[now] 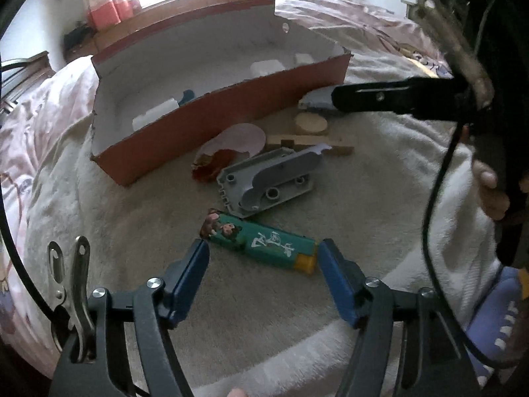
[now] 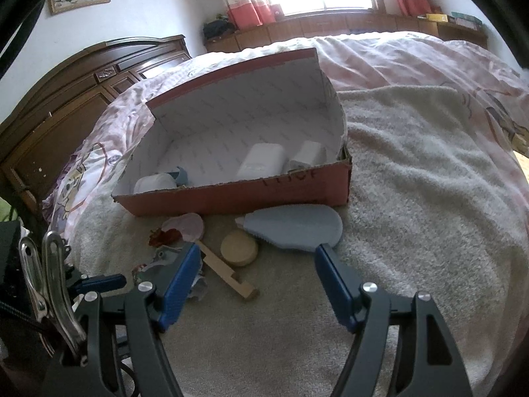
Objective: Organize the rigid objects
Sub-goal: 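Move the open left tool over the green cartoon-printed tube, then close the left tool on the green tube while the right tool closes on the light blue teardrop piece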
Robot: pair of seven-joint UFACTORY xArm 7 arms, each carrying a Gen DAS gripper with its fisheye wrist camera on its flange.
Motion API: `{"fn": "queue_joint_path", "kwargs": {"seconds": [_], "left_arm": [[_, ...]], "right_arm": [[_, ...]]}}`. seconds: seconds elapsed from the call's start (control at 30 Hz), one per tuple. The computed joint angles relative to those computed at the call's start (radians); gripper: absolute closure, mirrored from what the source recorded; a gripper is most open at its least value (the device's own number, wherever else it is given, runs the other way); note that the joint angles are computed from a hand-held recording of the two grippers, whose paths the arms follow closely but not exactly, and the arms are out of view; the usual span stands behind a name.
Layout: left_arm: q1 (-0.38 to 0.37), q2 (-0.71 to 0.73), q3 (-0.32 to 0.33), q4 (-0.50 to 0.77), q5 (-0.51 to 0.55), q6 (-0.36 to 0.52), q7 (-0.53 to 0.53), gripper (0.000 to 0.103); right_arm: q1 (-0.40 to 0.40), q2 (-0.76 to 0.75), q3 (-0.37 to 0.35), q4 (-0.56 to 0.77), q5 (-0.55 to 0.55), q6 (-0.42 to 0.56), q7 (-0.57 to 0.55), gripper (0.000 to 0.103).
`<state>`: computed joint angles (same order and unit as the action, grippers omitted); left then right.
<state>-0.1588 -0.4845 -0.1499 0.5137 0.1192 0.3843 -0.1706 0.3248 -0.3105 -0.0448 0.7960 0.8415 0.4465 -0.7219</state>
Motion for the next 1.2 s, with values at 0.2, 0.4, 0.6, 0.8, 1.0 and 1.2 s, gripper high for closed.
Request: {"fn": "queue_joint_path", "kwargs": {"seconds": [0.2, 0.4, 0.6, 0.8, 1.0, 1.2], "left_arm": [[-0.014, 0.055, 0.035, 0.018, -0.026, -0.02, 0.064, 0.027], [-0.007, 0.084, 0.039, 0.023, -0.039, -0.058, 0.081, 0.024], [0.017, 0.094, 0.021, 0.026, -0.033, -0.082, 0.037, 0.026], [0.022, 0.065, 0.05, 0.008, -0.042, -0.072, 0.028, 0.044], [0.068, 0.012, 0.021, -0.021, -0.016, -0.047, -0.028, 0.07], [0.134, -0.015, -0.016, -0.029, 0.031, -0.03, -0.14, 0.078]], "right_arm": [[-0.004, 0.003, 0.001, 0.002, -0.002, 0.004, 0.004, 0.028], [-0.009, 0.012, 0.002, 0.006, -0.002, 0.015, 0.004, 0.027], [-0.015, 0.015, 0.006, 0.008, -0.001, 0.02, 0.004, 0.028], [-0.014, 0.016, 0.006, 0.006, 0.01, 0.011, 0.0, 0.027], [-0.017, 0.026, 0.008, 0.011, 0.013, 0.024, 0.004, 0.028], [-0.019, 0.028, 0.012, 0.01, 0.021, 0.018, 0.001, 0.028]]}}
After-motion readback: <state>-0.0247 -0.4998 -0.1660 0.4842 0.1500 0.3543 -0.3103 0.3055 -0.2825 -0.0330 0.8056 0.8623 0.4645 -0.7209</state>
